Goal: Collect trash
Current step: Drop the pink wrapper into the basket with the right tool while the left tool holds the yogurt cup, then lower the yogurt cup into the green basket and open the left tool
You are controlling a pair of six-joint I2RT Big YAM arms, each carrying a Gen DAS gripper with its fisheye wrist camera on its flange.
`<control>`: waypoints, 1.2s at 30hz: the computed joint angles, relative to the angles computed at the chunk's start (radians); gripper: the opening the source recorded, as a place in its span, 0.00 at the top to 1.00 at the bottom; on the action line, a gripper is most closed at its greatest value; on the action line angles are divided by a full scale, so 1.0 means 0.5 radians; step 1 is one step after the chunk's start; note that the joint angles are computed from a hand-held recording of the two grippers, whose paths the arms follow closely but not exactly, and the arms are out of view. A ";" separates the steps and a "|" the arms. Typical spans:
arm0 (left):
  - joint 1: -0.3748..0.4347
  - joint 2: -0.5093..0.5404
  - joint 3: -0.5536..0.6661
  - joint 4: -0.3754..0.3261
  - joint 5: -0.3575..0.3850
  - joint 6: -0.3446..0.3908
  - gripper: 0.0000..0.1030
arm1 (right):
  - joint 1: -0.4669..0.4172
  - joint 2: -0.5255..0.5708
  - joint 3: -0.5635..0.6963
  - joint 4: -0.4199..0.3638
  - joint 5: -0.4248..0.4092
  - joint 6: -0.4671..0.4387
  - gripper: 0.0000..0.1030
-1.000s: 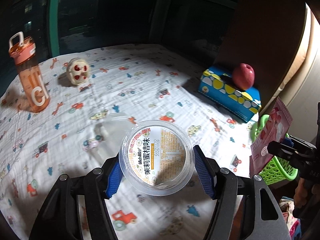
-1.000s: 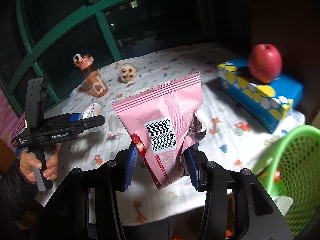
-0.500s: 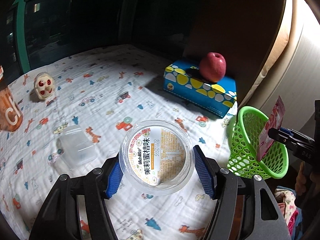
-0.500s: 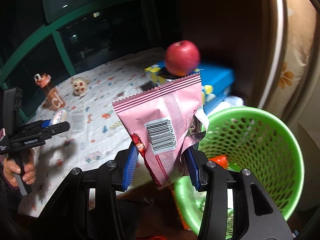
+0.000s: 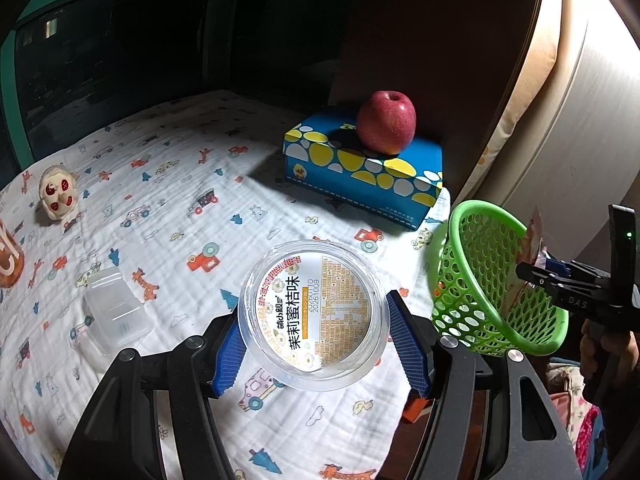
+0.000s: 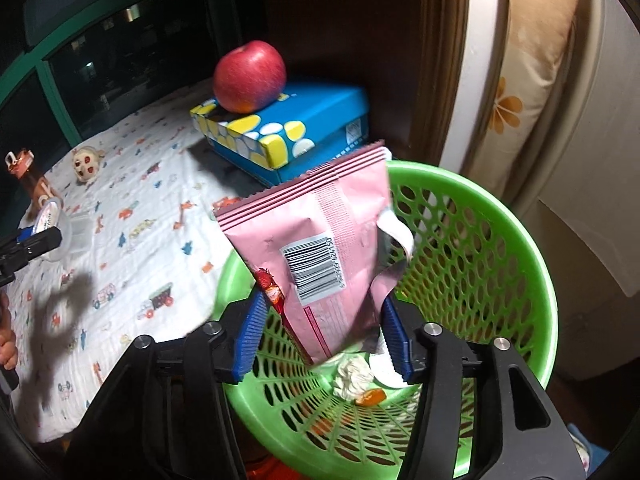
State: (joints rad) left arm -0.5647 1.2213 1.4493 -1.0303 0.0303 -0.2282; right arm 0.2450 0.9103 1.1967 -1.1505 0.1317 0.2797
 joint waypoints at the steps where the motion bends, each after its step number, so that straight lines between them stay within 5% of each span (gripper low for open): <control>1: -0.006 0.003 0.003 0.000 -0.001 0.002 0.39 | -0.011 -0.002 -0.006 -0.009 0.000 -0.001 0.43; 9: -0.041 0.016 0.028 -0.011 -0.011 0.009 0.39 | -0.038 0.000 -0.023 -0.038 0.039 0.009 0.28; 36: -0.407 0.394 0.387 -0.038 0.031 -0.012 0.39 | -0.024 -0.266 -0.016 -0.138 0.067 0.015 0.19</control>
